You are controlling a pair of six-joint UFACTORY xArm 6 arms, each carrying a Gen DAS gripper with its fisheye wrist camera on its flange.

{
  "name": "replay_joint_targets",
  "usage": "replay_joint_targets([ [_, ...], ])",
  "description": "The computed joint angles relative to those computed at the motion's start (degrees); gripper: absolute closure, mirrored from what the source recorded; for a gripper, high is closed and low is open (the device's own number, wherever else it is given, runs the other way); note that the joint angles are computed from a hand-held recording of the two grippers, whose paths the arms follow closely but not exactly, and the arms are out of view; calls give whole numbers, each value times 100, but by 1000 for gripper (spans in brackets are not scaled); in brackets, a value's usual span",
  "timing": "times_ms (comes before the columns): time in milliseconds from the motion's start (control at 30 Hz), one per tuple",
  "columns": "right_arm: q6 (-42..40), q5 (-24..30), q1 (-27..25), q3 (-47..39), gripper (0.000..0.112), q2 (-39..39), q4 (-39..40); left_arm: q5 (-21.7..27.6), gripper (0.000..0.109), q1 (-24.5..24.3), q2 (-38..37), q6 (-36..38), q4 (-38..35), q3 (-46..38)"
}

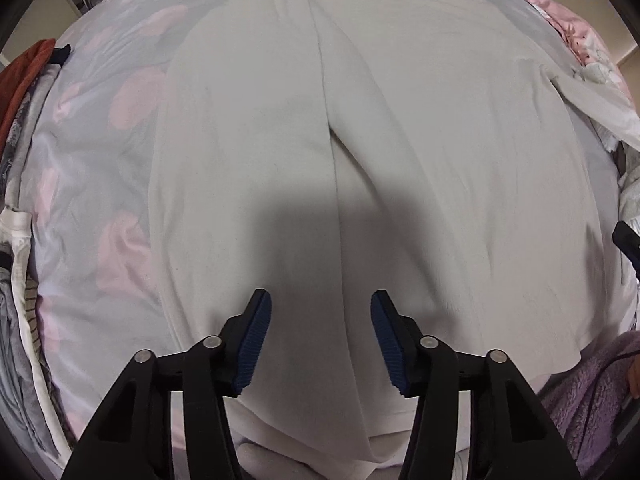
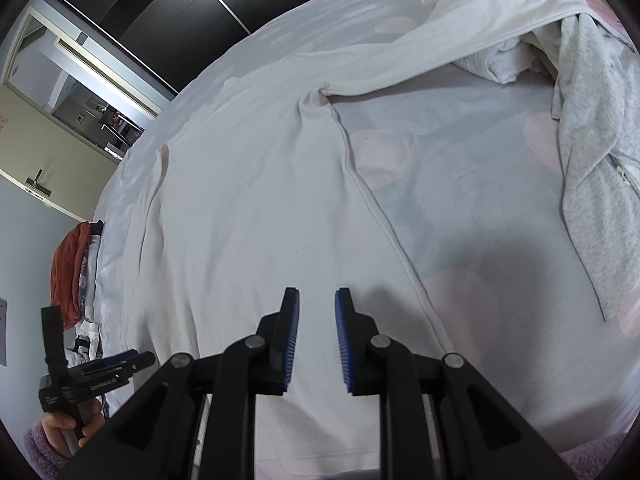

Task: Fold clothes
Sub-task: 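Smooth the flat white garment with the left tool while the right tool hovers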

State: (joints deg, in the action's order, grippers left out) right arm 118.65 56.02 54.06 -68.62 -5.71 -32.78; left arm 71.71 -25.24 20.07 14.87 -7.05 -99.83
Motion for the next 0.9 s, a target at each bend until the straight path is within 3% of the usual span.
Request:
replay_joint_targets([
  [133, 12, -45, -19, 24, 94, -2, 30, 201, 64, -126, 73, -126, 448, -27],
  [233, 24, -38, -12, 34, 94, -11, 18, 273, 79, -171, 105, -215, 647, -46],
  [333, 18, -42, -18, 43, 94, -10, 29, 240, 103, -113, 62, -315, 600, -56],
  [467, 34, -27, -14, 34, 94, -4, 20, 117, 104, -6, 20, -477, 503, -70],
  [700, 151, -70, -18, 122, 94, -62, -2, -382, 104, 520, -141, -591, -498, -420],
  [800, 173, -93, -40, 137, 94, -60, 28, -336, 104, 886, 119, -714, -989, -1097],
  [900, 120, -96, -57, 111, 94, -31, 57, -173, 104, 1228, 801, -927, -1044, -2411],
])
